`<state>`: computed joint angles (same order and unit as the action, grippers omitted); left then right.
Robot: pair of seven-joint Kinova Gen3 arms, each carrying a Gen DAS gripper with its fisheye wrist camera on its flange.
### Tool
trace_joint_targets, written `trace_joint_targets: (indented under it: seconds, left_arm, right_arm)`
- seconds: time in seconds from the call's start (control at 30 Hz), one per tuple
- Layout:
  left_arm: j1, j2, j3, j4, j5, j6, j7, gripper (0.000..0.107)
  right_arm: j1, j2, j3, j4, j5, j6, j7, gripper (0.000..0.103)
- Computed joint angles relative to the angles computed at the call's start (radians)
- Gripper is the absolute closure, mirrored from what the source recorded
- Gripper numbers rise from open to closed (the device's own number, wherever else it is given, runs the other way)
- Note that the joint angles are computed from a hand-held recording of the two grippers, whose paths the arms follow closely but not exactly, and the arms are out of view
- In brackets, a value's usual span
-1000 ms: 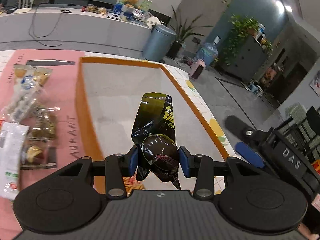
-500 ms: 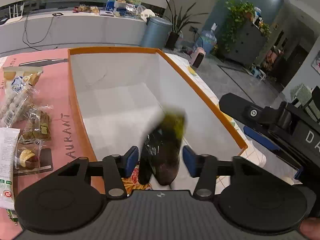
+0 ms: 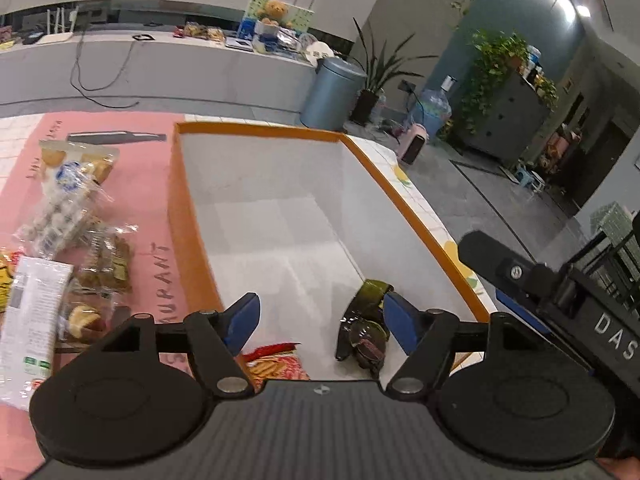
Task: Organize snacks
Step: 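Move both open tools back over the remaining snacks on the table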
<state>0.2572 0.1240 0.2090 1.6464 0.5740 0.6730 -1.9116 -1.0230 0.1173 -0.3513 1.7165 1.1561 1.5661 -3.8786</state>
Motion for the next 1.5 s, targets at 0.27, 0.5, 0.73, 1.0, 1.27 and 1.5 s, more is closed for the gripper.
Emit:
trace_joint_targets:
  seconds: [0.27, 0.5, 0.73, 1.0, 1.27, 1.5]
  left_arm:
    - [-0.013, -0.072, -0.036, 0.021, -0.065, 0.029, 0.013, 0.025]
    - [-0.045, -0.143, -0.084, 0.028, -0.107, 0.066, 0.049, 0.025]
    - [-0.105, -0.190, -0.143, 0.034, -0.137, 0.117, 0.044, 0.025]
    - [-0.195, -0.228, -0.239, 0.077, -0.046, 0.153, -0.080, 0.025]
    - [-0.279, -0.218, -0.304, 0.120, 0.108, 0.207, -0.204, 0.025]
    - [-0.338, -0.182, -0.304, 0.160, 0.237, 0.211, -0.331, 0.025]
  right_arm:
    - [-0.008, -0.003, -0.006, 0.015, 0.049, -0.017, -0.022, 0.025]
    - [-0.028, 0.025, -0.005, -0.001, 0.106, -0.041, 0.020, 0.025]
    - [-0.107, 0.088, 0.005, 0.019, 0.251, 0.036, -0.021, 0.025]
    - [-0.172, 0.151, 0.027, -0.004, 0.365, -0.025, 0.042, 0.025]
    - [-0.175, 0.213, 0.066, -0.116, 0.318, -0.293, 0.199, 0.025]
    - [-0.166, 0.289, 0.132, -0.248, 0.138, -0.382, 0.368, 0.025]
